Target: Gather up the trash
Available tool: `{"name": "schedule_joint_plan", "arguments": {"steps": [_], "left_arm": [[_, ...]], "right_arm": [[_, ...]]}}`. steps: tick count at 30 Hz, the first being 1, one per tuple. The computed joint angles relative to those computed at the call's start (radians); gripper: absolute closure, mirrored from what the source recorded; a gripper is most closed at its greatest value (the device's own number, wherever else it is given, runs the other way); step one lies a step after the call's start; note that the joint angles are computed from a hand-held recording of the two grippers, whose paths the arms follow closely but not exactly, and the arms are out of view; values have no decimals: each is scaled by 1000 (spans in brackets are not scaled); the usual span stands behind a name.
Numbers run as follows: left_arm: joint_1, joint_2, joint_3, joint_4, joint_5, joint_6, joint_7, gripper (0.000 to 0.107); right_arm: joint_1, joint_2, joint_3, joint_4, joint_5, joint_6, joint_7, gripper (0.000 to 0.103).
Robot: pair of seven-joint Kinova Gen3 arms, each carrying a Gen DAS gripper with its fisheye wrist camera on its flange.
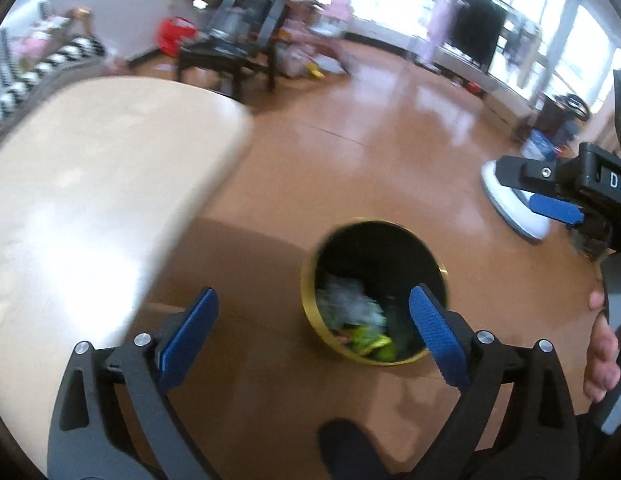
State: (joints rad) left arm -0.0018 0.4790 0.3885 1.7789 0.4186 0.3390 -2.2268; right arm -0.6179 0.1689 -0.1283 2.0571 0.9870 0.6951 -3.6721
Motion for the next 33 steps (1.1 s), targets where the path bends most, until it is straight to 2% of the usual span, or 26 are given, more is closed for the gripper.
{"name": "schedule_joint_plan", "arguments": {"steps": [2,4,7,11,15,17,19,23,25,27,31,33], "left_arm": [[-84,-65,10,55,73,-22,-81,13],[-175,-120,35,105,140,-50,-163,13],[-313,-216,29,171,260,-57,-285,13],[-498,-321,-12,255,420,-70,-447,13],[-676,-387,-41,311,570,-58,-610,13],[-769,-409,-74,335,647,-31,-687,13],[-836,-419,-100,349,680,-6,-711,13],[-873,-414,-220,353,671,14,-694,13],[-881,-412,-268,360,698,-1,-728,13],[-881,-410,-310,370,724,-22,-768,13],[-854,-392,-382,357,718,-24,-773,13],[-849,-392,-410,360,741,-19,-805,13]], "right_arm": [[-36,18,8,-36,26,8,13,8],[-125,36,72,-76,54,8,27,8],[-217,86,129,-180,40,12,135,7],[-178,185,16,-366,32,23,298,7],[-220,308,-40,-551,62,44,461,7],[-227,369,-92,-644,79,60,542,7],[-210,425,-174,-736,91,99,623,7],[-224,534,-276,-919,85,167,786,7],[-250,584,-282,-1011,62,190,867,7],[-287,615,-229,-1080,-12,184,941,7],[-340,668,-117,-1190,-174,161,1055,7],[-357,693,-92,-1237,-212,172,1085,7]]}}
